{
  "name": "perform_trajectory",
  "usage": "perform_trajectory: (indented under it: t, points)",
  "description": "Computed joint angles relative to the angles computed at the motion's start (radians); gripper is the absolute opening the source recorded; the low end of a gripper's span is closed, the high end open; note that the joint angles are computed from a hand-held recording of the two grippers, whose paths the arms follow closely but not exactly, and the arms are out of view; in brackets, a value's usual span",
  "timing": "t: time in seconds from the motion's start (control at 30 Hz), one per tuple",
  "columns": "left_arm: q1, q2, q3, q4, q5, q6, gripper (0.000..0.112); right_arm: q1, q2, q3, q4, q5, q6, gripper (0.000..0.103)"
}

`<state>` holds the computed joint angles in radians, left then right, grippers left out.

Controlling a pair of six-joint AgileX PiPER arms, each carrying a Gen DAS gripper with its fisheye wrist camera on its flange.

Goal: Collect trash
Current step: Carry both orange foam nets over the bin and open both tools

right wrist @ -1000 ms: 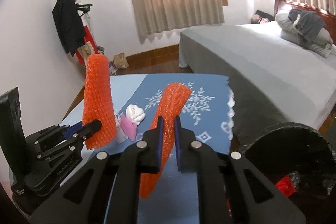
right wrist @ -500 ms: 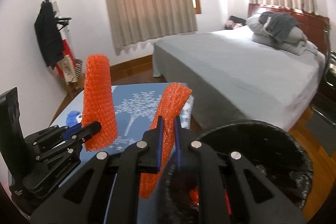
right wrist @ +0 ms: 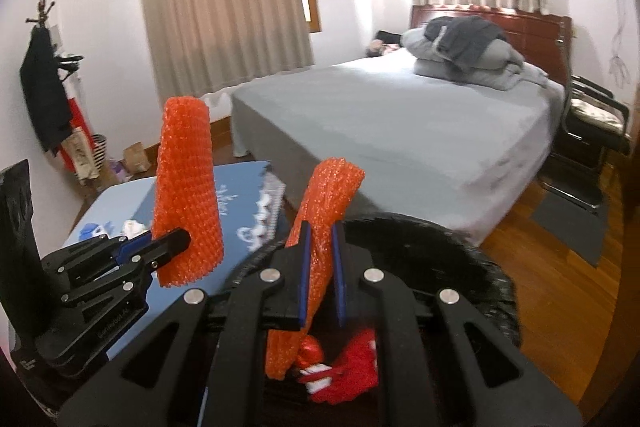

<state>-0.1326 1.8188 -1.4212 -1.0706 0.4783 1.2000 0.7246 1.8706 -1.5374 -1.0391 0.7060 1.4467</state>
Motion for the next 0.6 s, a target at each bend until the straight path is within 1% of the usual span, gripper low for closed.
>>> perform_trajectory:
  t: [0.23,0.47,0.6]
  points:
    - [-0.078,0.055,-0.04,0.031,0.007,-0.03,0.013,-0.03,-0.089,0.174,-0.061,0.008,0.122,0.01]
    - [-0.144,0.12,-0.1,0.095,0.033,-0.105,0.013,-0.067,-0.129,0.297,-0.102,-0.023,0.213,0.01]
    - [-0.166,0.146,-0.124,0.126,0.048,-0.136,0.014,-0.081,-0.13,0.332,-0.102,-0.04,0.235,0.01]
